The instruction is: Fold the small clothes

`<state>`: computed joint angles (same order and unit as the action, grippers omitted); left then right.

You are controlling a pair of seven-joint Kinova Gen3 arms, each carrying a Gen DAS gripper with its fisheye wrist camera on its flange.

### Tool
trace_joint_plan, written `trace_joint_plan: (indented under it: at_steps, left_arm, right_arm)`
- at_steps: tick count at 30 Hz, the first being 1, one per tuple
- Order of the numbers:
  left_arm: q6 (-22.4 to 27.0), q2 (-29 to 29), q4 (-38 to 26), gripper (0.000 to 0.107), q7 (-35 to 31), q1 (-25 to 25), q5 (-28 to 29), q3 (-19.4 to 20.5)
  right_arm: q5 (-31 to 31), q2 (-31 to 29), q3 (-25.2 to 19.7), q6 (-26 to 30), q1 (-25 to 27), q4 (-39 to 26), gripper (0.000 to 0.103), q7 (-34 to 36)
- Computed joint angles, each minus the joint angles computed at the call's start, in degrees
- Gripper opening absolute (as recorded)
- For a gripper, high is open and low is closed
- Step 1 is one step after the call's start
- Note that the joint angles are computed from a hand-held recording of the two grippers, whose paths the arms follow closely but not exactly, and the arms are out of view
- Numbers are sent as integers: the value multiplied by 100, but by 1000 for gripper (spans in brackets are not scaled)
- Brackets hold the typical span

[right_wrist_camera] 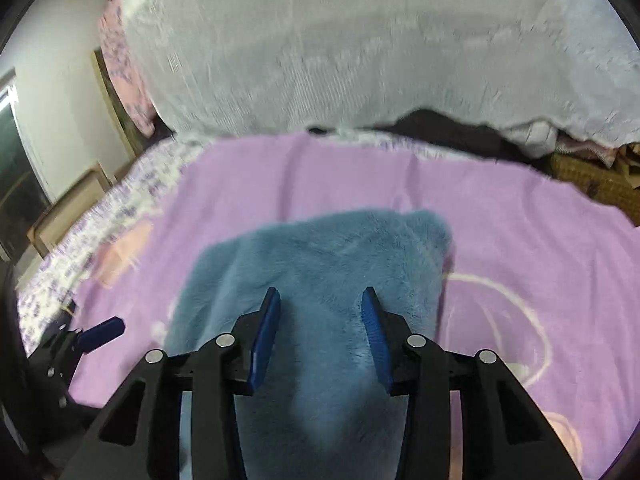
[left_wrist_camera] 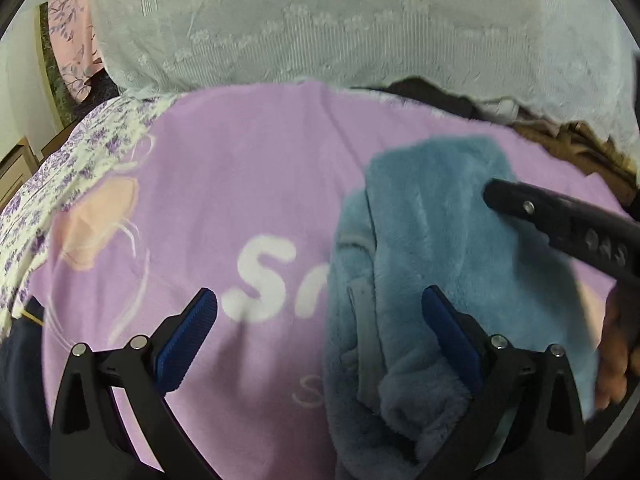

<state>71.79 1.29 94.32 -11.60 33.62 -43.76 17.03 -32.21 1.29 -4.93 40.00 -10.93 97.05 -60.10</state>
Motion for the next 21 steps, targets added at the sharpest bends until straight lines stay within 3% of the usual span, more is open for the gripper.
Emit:
trace_joint_plan:
  at_steps: [2, 5, 8, 11, 17, 21]
  left_arm:
    - [-320, -156, 223, 99, 71, -85, 114, -64]
    - [-834, -367, 479, 99, 16, -351, 459, -133]
    - [-1044, -416, 583, 99, 47, -537, 557, -54]
    - [-920, -365, 530, 99, 150, -560, 453, 79]
    - [-198, -458, 333, 99, 624, -295, 64, 390]
    - [240, -602, 291, 99, 1048, -104, -243, 713]
  right_arm:
    - [321, 120, -55, -208, -160, 109, 45, -189]
    - [127, 14, -158, -772, -158, 553, 45, -49]
    - [-3, 70, -111, -693, -138, 510, 45, 61]
    - [-69, 45, -89, -594, -83, 453, 44, 65]
    - [-1044, -897, 343, -534, -72, 1155, 45, 892]
    - [-809, -1533, 503, -763, -266, 1773, 45, 852]
